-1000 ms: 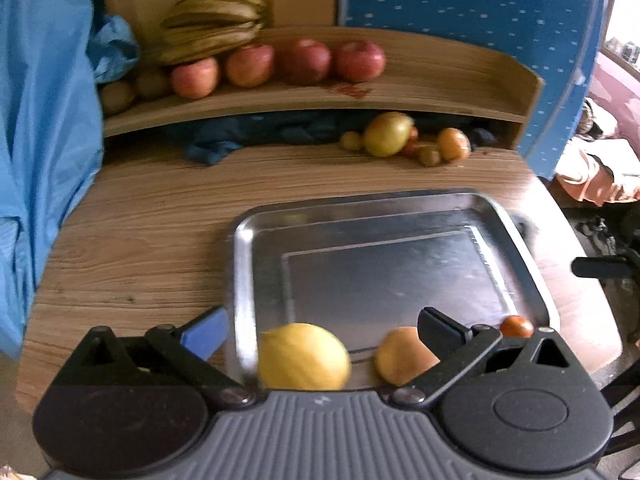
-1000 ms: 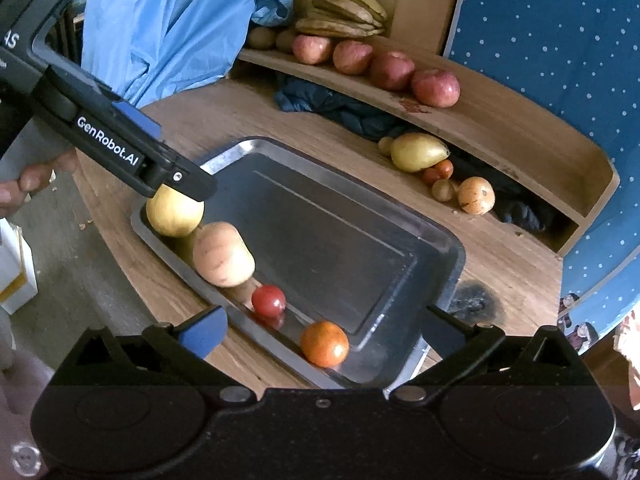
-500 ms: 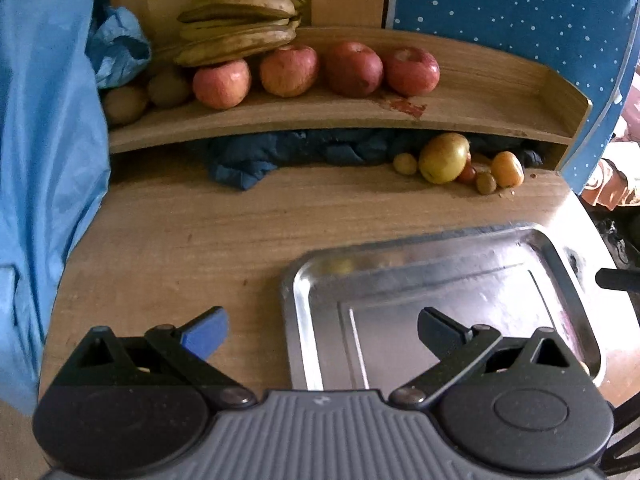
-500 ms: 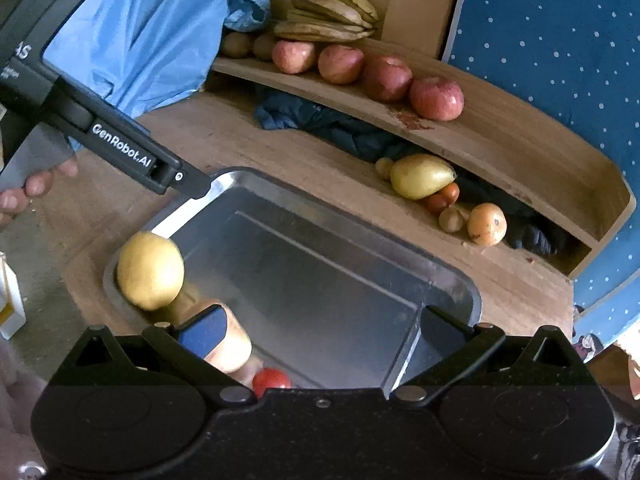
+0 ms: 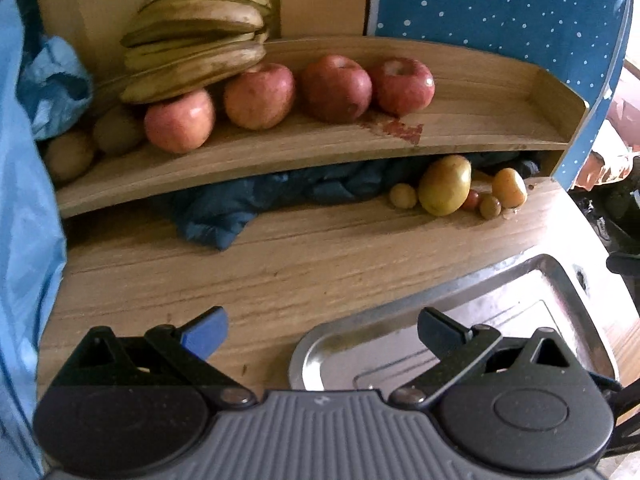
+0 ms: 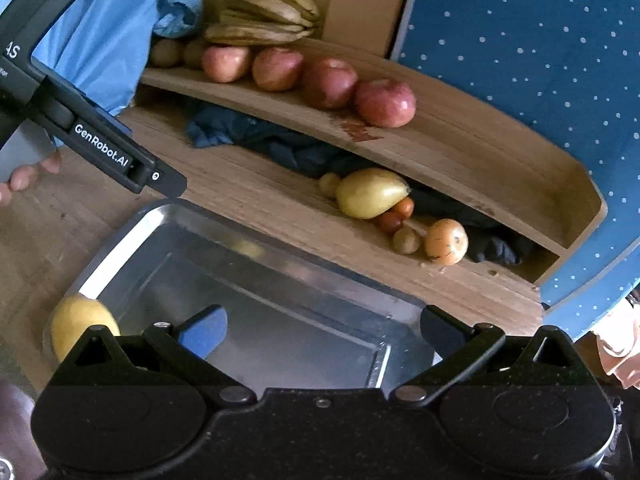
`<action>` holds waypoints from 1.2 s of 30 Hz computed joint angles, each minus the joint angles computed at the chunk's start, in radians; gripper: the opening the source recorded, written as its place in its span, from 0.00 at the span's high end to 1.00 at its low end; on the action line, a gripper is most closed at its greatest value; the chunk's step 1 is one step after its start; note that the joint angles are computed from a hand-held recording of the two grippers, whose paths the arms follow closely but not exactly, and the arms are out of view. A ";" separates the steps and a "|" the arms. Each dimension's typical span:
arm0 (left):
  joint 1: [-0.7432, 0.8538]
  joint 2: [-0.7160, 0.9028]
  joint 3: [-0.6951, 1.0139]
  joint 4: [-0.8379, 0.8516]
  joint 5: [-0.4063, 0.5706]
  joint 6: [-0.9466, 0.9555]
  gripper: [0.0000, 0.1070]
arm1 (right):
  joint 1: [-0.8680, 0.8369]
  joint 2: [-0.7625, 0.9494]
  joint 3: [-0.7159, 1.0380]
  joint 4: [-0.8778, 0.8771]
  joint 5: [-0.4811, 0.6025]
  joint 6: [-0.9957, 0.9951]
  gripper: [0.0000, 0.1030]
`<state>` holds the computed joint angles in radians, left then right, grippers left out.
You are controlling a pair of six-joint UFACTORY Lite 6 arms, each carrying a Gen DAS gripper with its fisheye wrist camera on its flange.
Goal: Organize fruits
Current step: 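Move both open tools back toward the fruit row under the shelf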
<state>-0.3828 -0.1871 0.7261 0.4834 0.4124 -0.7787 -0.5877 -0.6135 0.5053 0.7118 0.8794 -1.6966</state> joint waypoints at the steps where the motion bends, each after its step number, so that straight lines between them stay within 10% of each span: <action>1: 0.002 0.018 0.013 -0.009 -0.011 0.008 0.04 | 0.008 0.003 0.002 -0.005 -0.014 0.005 0.01; 36: -0.202 0.834 0.863 -0.189 0.062 -0.292 0.04 | 0.010 1.000 0.731 0.183 -0.105 -0.517 0.11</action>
<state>-0.5849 0.6472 1.5889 0.2943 0.4739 -1.0704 -0.5779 0.3867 1.2367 0.8947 0.7745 -2.2131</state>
